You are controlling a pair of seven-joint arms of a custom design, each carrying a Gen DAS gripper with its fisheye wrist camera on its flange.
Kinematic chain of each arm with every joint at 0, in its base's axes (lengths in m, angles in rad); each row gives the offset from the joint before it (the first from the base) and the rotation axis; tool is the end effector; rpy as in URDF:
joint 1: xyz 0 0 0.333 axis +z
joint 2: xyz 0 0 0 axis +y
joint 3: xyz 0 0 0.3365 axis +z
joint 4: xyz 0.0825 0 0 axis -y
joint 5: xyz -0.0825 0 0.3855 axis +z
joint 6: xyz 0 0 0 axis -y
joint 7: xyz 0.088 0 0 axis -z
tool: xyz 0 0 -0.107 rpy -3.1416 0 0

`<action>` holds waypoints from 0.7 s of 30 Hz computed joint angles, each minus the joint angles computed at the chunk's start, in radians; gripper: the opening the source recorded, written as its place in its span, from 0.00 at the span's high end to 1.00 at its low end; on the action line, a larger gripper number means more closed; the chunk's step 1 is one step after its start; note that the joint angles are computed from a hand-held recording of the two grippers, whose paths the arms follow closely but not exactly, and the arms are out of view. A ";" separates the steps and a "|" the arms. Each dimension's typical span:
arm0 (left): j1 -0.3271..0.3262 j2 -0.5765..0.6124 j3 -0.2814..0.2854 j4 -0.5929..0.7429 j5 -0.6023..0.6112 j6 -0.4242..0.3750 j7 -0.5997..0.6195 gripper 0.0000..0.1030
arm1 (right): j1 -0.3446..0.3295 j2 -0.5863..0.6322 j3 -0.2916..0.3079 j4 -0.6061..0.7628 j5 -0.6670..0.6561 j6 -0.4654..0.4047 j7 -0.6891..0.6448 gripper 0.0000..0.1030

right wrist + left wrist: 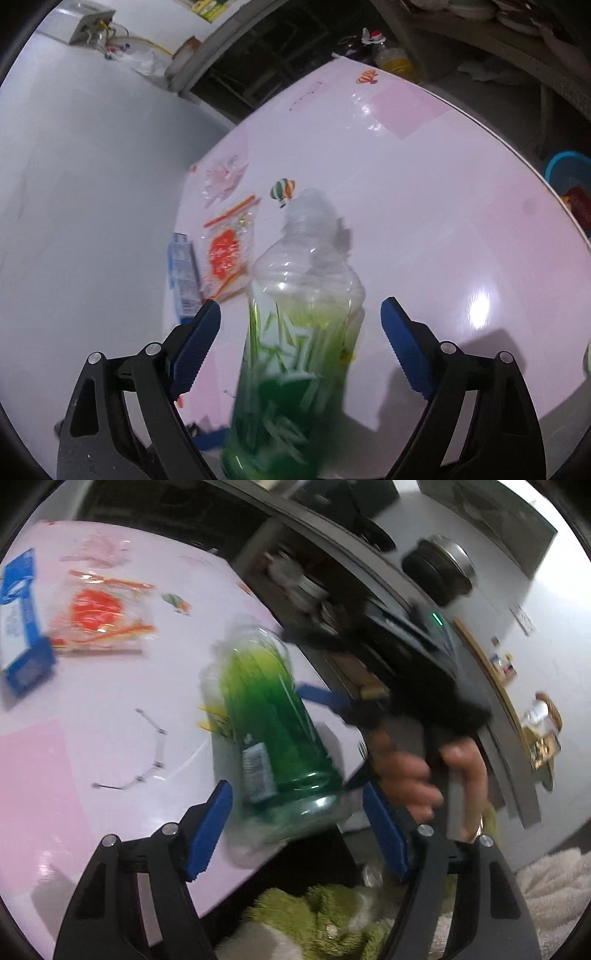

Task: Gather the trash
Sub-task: 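Grasp the green plastic bottle with the right tool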

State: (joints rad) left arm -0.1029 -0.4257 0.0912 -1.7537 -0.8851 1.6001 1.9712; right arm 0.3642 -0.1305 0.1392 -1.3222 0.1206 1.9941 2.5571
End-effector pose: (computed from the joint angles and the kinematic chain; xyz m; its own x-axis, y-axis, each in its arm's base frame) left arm 0.3943 -0.0709 0.8061 -0.5581 -0.5583 0.6139 -0.8135 0.2220 -0.5376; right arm 0.4336 0.2579 0.8852 -0.2385 -0.7224 -0.6491 -0.7785 0.5418 -0.3169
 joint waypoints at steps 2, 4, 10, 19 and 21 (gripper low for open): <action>0.002 -0.007 -0.006 0.002 0.011 0.025 0.021 0.32 | 0.001 0.018 -0.007 0.023 0.019 -0.021 -0.030 0.18; 0.018 -0.012 -0.003 0.012 0.032 0.079 0.030 0.32 | 0.003 0.025 -0.011 0.033 0.041 -0.030 -0.057 0.18; 0.135 0.044 -0.090 0.078 0.340 0.363 -0.158 0.28 | 0.014 0.070 -0.001 0.110 -0.001 -0.099 -0.114 0.18; 0.172 0.308 -0.117 0.325 0.615 0.358 -0.397 0.28 | 0.026 0.092 -0.001 0.148 -0.028 -0.169 -0.138 0.21; 0.181 0.360 -0.120 0.385 0.626 0.336 -0.417 0.29 | 0.028 0.095 -0.001 0.154 -0.032 -0.178 -0.145 0.22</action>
State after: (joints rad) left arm 0.0778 -0.0652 -0.0284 -1.3687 -0.2595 1.9356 1.5546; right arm 0.3926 -0.0350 0.1385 -1.1682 0.0881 1.8162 2.4116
